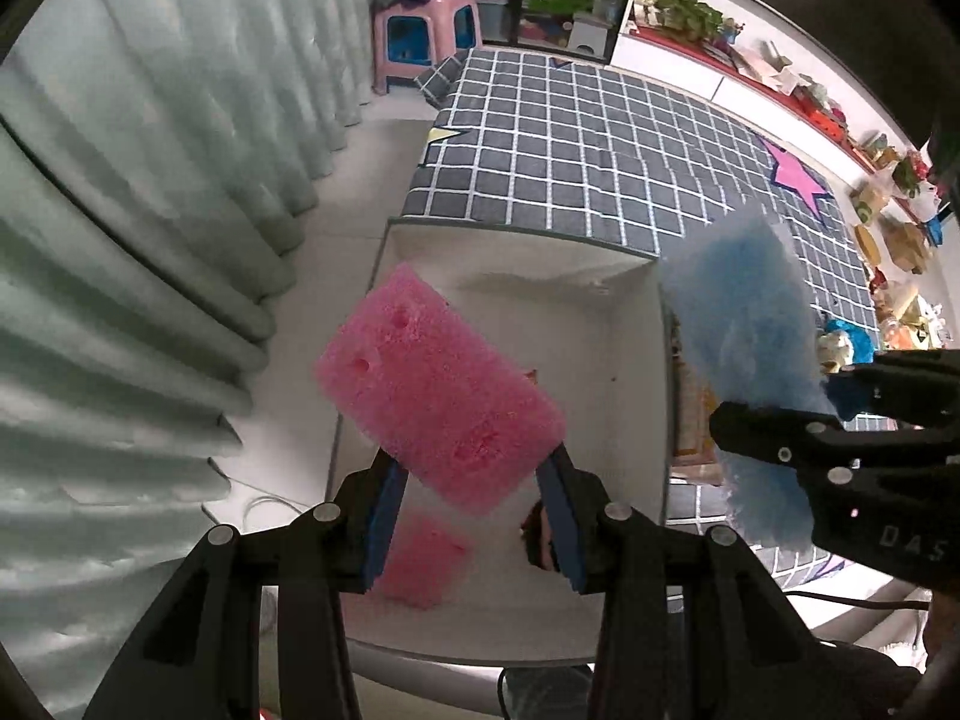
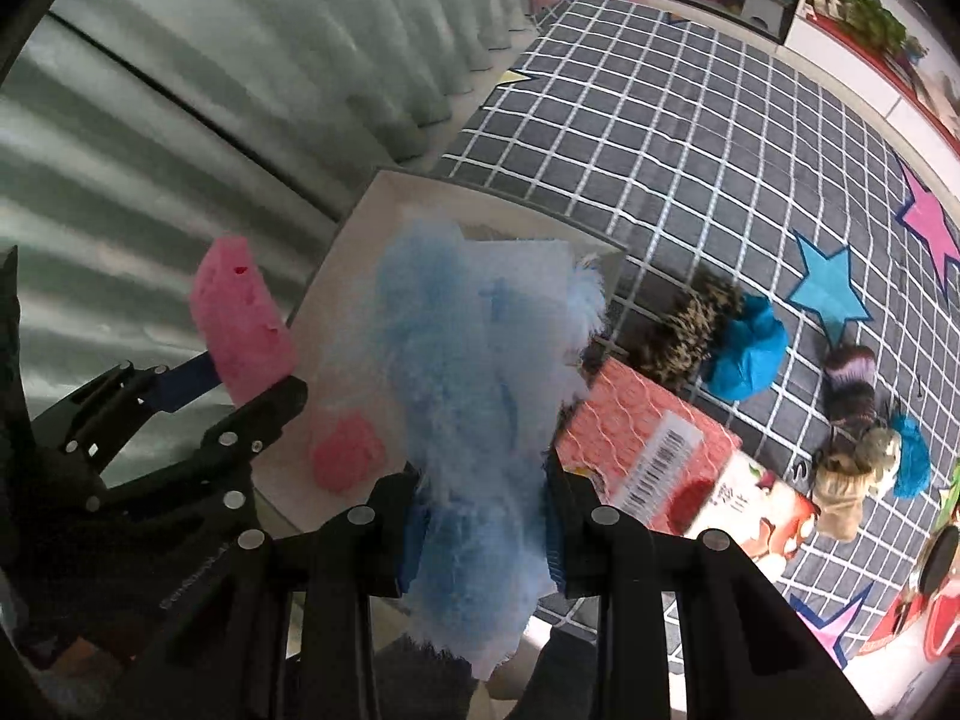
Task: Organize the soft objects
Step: 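Lift and carry the pink sponge and blue plush with both grippers over the box, then open both grippers to drop the sponge and plush into the box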
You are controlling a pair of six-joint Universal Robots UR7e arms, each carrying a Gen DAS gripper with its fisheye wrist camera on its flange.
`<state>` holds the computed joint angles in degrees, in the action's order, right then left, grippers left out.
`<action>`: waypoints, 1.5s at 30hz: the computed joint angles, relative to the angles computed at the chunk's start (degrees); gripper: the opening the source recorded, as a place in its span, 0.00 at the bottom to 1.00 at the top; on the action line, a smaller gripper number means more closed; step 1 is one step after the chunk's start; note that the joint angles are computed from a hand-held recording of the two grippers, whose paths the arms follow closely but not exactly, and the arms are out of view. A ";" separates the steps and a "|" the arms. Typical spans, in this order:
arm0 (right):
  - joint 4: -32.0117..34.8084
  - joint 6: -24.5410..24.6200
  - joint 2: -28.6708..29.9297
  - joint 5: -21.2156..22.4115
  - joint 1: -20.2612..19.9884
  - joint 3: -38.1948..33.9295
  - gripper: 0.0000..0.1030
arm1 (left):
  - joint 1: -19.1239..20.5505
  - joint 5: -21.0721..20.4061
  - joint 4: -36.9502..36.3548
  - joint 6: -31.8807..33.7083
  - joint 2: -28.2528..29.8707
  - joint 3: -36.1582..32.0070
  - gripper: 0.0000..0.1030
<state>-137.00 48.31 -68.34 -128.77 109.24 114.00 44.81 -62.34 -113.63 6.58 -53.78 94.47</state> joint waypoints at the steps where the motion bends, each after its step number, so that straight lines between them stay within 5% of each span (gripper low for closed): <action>1: 0.04 -0.44 0.22 0.05 -0.18 -0.31 0.33 | 0.14 0.17 -0.04 -0.04 0.32 -0.22 0.46; 45: -1.45 -6.09 4.04 3.42 -8.07 -4.36 0.33 | 2.10 3.52 3.63 -2.95 10.23 -6.40 0.46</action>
